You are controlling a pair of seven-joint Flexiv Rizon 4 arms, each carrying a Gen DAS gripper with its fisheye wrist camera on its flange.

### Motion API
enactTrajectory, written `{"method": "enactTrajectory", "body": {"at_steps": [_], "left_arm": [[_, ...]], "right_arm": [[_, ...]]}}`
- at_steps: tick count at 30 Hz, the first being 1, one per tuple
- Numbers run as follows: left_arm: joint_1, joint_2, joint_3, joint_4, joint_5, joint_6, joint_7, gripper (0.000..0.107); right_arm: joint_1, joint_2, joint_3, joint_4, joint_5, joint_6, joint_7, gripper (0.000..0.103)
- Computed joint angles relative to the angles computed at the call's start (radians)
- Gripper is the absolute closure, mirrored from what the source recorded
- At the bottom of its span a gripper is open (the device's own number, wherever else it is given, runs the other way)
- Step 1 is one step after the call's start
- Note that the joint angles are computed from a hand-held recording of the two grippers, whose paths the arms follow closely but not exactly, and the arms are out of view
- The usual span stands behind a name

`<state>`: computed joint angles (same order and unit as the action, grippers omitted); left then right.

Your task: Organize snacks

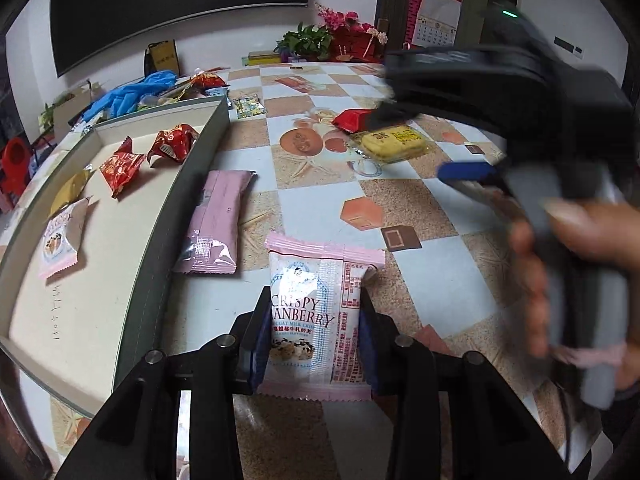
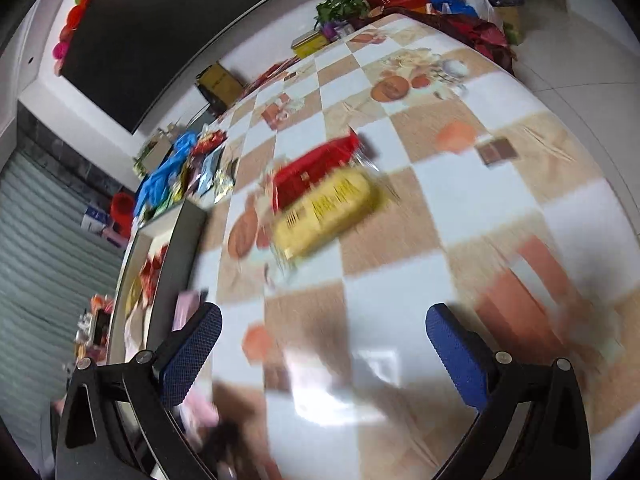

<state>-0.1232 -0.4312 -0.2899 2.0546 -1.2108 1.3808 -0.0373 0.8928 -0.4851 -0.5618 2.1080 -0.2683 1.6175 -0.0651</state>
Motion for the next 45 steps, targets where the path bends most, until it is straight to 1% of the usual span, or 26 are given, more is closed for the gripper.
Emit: {"method": "enactTrajectory", "body": {"at_steps": [1,3,6,7,8,9,10,11,13,15,16,18,20,21,23,24,25,27,28,30,31,32,33,34,36,45], "left_arm": [[0.0,0.0,0.001,0.0,0.002,0.0,-0.001,0.065],[0.0,-0.004,0.001,-0.004,0.005,-0.001,-0.003,0.065],[0.009,-0.003,0.001,-0.006,0.003,-0.022,-0.006,0.065],[0.009,-0.004,0.003,-0.008,0.004,-0.026,-0.007,0.065],[0.009,-0.004,0.004,-0.009,0.004,-0.03,-0.008,0.065],[0.01,-0.004,0.005,-0.009,0.002,-0.033,-0.008,0.065],[0.009,-0.003,0.006,-0.009,0.0,-0.036,-0.008,0.065],[0.009,-0.004,0.008,-0.01,0.0,-0.038,-0.009,0.065],[0.006,-0.005,0.01,-0.011,-0.004,-0.036,-0.011,0.065],[0.003,-0.004,0.011,-0.011,-0.009,-0.032,-0.011,0.065],[0.002,-0.006,0.011,-0.012,-0.009,-0.03,-0.012,0.065],[-0.006,-0.008,0.01,-0.011,-0.011,-0.009,-0.01,0.065],[-0.021,-0.011,0.001,-0.005,-0.019,0.047,0.006,0.065],[-0.024,-0.01,-0.009,0.001,-0.027,0.073,0.017,0.065],[-0.02,-0.011,-0.02,0.002,-0.028,0.087,0.018,0.065],[-0.016,-0.01,-0.024,0.004,-0.027,0.084,0.014,0.065],[-0.013,-0.009,-0.027,0.004,-0.028,0.081,0.009,0.065],[-0.007,-0.011,-0.027,0.001,-0.025,0.073,-0.001,0.065],[-0.006,-0.012,-0.027,0.0,-0.023,0.071,-0.002,0.065],[-0.005,-0.013,-0.028,0.0,-0.019,0.075,-0.002,0.065],[-0.004,-0.014,-0.029,-0.001,-0.017,0.078,-0.003,0.065],[-0.002,-0.013,-0.031,0.0,-0.016,0.08,-0.002,0.065],[0.0,-0.013,-0.033,0.001,-0.015,0.08,-0.003,0.065],[0.001,-0.013,-0.034,0.001,-0.014,0.081,-0.003,0.065],[0.004,-0.013,-0.037,0.002,-0.014,0.082,-0.004,0.065],[0.009,-0.013,-0.043,0.003,-0.01,0.083,-0.005,0.064]], "right_arm": [[-0.024,-0.011,0.021,-0.037,-0.005,-0.044,-0.002,0.013],[-0.077,-0.029,0.067,-0.114,-0.039,-0.148,-0.001,0.013],[-0.144,-0.074,0.128,-0.25,-0.093,-0.348,-0.028,0.013],[-0.159,-0.081,0.143,-0.276,-0.109,-0.392,-0.039,0.016],[-0.174,-0.092,0.162,-0.313,-0.133,-0.466,-0.065,0.032],[-0.168,-0.111,0.165,-0.361,-0.157,-0.573,-0.133,0.042],[-0.19,-0.112,0.196,-0.377,-0.203,-0.615,-0.15,0.052],[-0.218,-0.103,0.227,-0.361,-0.245,-0.592,-0.148,0.064],[-0.227,-0.067,0.247,-0.303,-0.26,-0.541,-0.173,0.065],[-0.223,-0.016,0.244,-0.207,-0.336,-0.473,-0.125,0.065],[-0.202,0.023,0.223,-0.134,-0.405,-0.428,-0.071,0.065],[-0.161,0.099,0.182,-0.009,-0.551,-0.377,0.05,0.065],[-0.148,0.153,0.171,0.064,-0.657,-0.366,0.14,0.065],[-0.137,0.188,0.172,0.101,-0.715,-0.384,0.183,0.065],[-0.128,0.218,0.2,0.123,-0.763,-0.47,0.183,0.065],[-0.134,0.22,0.209,0.123,-0.783,-0.485,0.188,0.065],[-0.143,0.23,0.218,0.132,-0.809,-0.487,0.207,0.065],[-0.178,0.233,0.22,0.146,-0.903,-0.439,0.273,0.065],[-0.196,0.232,0.226,0.147,-0.919,-0.422,0.287,0.063],[-0.241,0.225,0.234,0.148,-0.98,-0.349,0.318,0.048],[-0.256,0.214,0.25,0.141,-0.968,-0.331,0.292,0.019],[-0.272,0.194,0.278,0.126,-0.911,-0.319,0.221,0.0],[-0.278,0.181,0.31,0.109,-0.862,-0.344,0.149,0.0],[-0.289,0.176,0.325,0.101,-0.863,-0.346,0.136,0.0],[-0.314,0.173,0.344,0.101,-0.887,-0.334,0.158,0.0],[-0.415,0.163,0.452,0.08,-0.919,-0.362,0.176,0.0]]}}
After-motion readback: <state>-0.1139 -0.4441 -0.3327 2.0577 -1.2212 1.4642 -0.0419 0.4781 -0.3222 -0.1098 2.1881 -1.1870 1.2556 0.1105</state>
